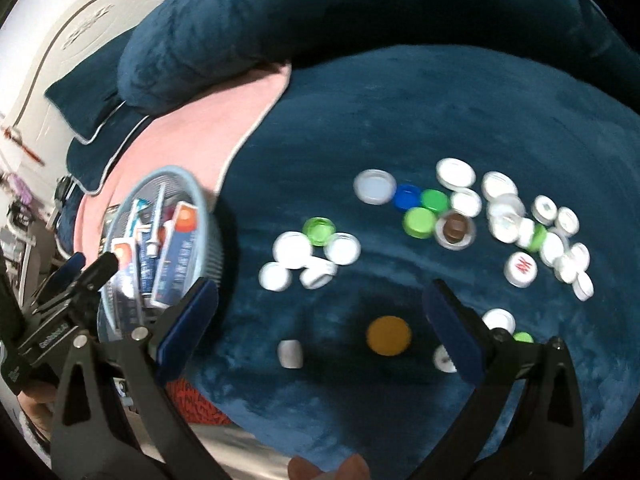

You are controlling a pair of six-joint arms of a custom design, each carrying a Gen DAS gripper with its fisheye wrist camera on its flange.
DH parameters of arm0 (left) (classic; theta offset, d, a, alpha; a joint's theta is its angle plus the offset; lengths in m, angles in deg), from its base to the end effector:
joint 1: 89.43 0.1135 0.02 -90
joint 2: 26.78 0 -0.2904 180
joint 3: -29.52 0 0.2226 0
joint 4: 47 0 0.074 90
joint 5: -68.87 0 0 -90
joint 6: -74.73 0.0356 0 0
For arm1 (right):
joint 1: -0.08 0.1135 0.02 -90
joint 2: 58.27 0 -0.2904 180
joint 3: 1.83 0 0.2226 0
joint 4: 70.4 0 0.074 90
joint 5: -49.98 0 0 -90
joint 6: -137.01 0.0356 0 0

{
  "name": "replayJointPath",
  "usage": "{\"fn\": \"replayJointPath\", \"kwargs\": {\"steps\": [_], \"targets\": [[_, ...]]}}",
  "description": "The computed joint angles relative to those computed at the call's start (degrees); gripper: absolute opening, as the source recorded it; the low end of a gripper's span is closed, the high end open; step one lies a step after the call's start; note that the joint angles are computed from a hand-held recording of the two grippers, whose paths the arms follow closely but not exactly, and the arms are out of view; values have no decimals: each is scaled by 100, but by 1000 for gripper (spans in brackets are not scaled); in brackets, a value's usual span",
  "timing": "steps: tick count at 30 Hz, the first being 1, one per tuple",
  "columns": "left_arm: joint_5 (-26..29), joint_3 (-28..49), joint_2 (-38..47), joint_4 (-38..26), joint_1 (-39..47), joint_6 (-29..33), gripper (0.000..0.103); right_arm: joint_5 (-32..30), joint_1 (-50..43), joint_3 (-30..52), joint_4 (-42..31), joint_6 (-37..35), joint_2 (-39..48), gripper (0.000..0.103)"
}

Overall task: Organize objects
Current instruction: 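Move both open tools back toward the pile of caps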

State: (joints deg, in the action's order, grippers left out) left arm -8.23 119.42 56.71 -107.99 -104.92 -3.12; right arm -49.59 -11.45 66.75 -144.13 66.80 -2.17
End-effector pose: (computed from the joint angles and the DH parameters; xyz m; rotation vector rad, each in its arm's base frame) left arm 0.2593 -0.0801 0.3383 0.6886 2.4194 -0.3075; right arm 0.1265 -0.0198 0.3070 0.6582 2.5579 0.2692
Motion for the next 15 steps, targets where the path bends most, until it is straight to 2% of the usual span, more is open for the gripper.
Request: {"fn": "replayJointPath", "kwargs": {"steps": [4,7,9,12,15], "targets": [[-132,21,-22,-163,-416,-166,102,-425,-1218,-202,-269,-835,-131,103],[447,168,63,-558,-527,-262,102,-709,-2155,-334,-471,-1532,-167,103],[765,100,3,-572,-605,-490,102,-899,-2847,-385,-633,-2079,-168,103],[732,-240,-213,-282,-917,-908,102,-1296,-4063,-354,-982,-3060,-95,103],[370,-477,-302,-144,-1534,-1015,102,-1678,-5517,-291,-1348,-4186,87,103]]}}
